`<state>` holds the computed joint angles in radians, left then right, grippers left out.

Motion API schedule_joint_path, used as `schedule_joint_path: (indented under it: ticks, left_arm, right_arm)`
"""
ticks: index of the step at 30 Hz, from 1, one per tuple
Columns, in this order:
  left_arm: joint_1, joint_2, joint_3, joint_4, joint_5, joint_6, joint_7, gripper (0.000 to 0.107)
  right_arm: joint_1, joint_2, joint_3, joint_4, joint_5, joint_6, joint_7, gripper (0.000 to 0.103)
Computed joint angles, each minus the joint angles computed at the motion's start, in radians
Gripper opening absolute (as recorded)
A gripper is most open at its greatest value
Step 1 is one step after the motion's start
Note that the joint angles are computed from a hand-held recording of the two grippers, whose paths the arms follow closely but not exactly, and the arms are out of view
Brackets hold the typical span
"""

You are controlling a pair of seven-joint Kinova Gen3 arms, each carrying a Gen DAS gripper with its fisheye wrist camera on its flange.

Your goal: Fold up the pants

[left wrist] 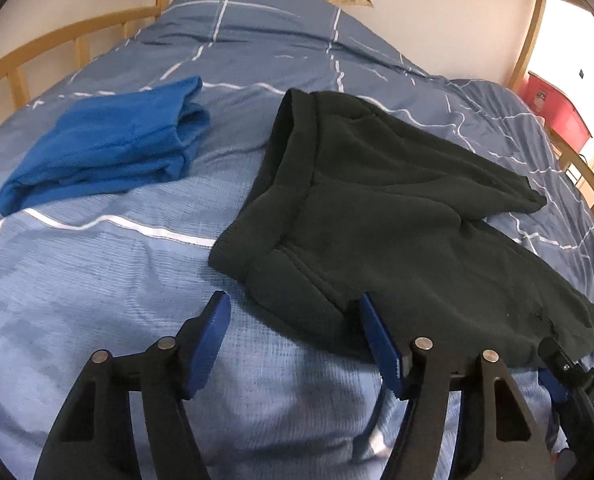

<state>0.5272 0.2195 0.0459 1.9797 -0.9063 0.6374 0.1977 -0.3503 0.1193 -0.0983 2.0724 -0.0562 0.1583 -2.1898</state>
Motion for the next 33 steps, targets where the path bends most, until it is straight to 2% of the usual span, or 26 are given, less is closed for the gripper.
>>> schedule_joint_path:
  ticks: [2,5,6,7,8,9,10,12,13,16,19,23,27,29,33]
  left_arm:
    - [-0.018,0.010,-0.004,0.001,0.019,-0.031,-0.009,0.063]
    - [-0.058,0.018,-0.023,0.025,0.065,-0.136,-0.029,0.055]
    - [-0.046,0.021,-0.041,0.031,0.062,-0.151,-0.017,0.052]
    - [-0.035,0.022,-0.052,0.030,0.059,-0.148,-0.010,0.050]
    - [-0.021,0.021,-0.059,0.030,0.052,-0.143,-0.003,0.043]
    - [-0.007,0.016,-0.066,0.032,0.038,-0.138,0.011,0.035]
    - [0.006,0.010,-0.070,0.034,0.022,-0.132,0.030,0.031]
    - [0.016,0.004,-0.062,0.027,0.012,-0.111,0.044,0.020]
    - [0.027,0.001,-0.057,0.019,0.002,-0.087,0.057,0.019]
    - [0.035,-0.009,-0.036,0.002,-0.019,-0.040,0.092,0.016]
    - [0.021,-0.026,-0.004,-0.027,0.008,0.009,0.068,0.015]
    - [-0.023,-0.045,0.033,-0.095,0.096,0.061,-0.044,0.015]
    - [-0.048,-0.034,0.023,-0.189,0.186,0.114,-0.169,0.015]
    - [-0.106,-0.020,0.054,-0.256,0.242,0.150,-0.250,0.015]
    - [-0.141,0.012,0.020,-0.362,0.344,0.183,-0.380,0.015]
  right_arm:
    - [-0.041,0.008,0.039,-0.006,0.040,-0.004,-0.039,0.065]
    - [-0.032,0.034,0.032,-0.040,0.049,0.030,-0.039,0.065]
    - [-0.033,0.041,0.033,-0.051,0.055,0.043,-0.043,0.061]
    - [-0.042,0.045,0.041,-0.058,0.071,0.052,-0.046,0.053]
    - [-0.033,0.045,0.033,-0.060,0.069,0.054,-0.033,0.048]
    - [-0.020,0.043,0.019,-0.060,0.066,0.053,-0.014,0.035]
    - [-0.024,0.038,0.024,-0.058,0.079,0.051,-0.010,0.026]
    - [-0.010,0.030,0.016,-0.063,0.075,0.065,0.013,0.021]
    - [0.002,0.017,0.006,-0.059,0.068,0.060,0.033,0.018]
    - [-0.001,-0.020,0.010,-0.042,0.089,0.030,0.054,0.015]
    - [0.011,-0.050,0.002,-0.047,0.091,0.026,0.091,0.015]
    - [0.083,-0.056,-0.040,-0.099,-0.033,0.044,0.243,0.014]
    - [0.137,-0.011,-0.063,-0.220,-0.146,0.121,0.404,0.014]
    - [0.138,0.027,-0.057,-0.306,-0.152,0.175,0.449,0.014]
    - [0.118,0.112,-0.032,-0.464,-0.122,0.269,0.463,0.014]
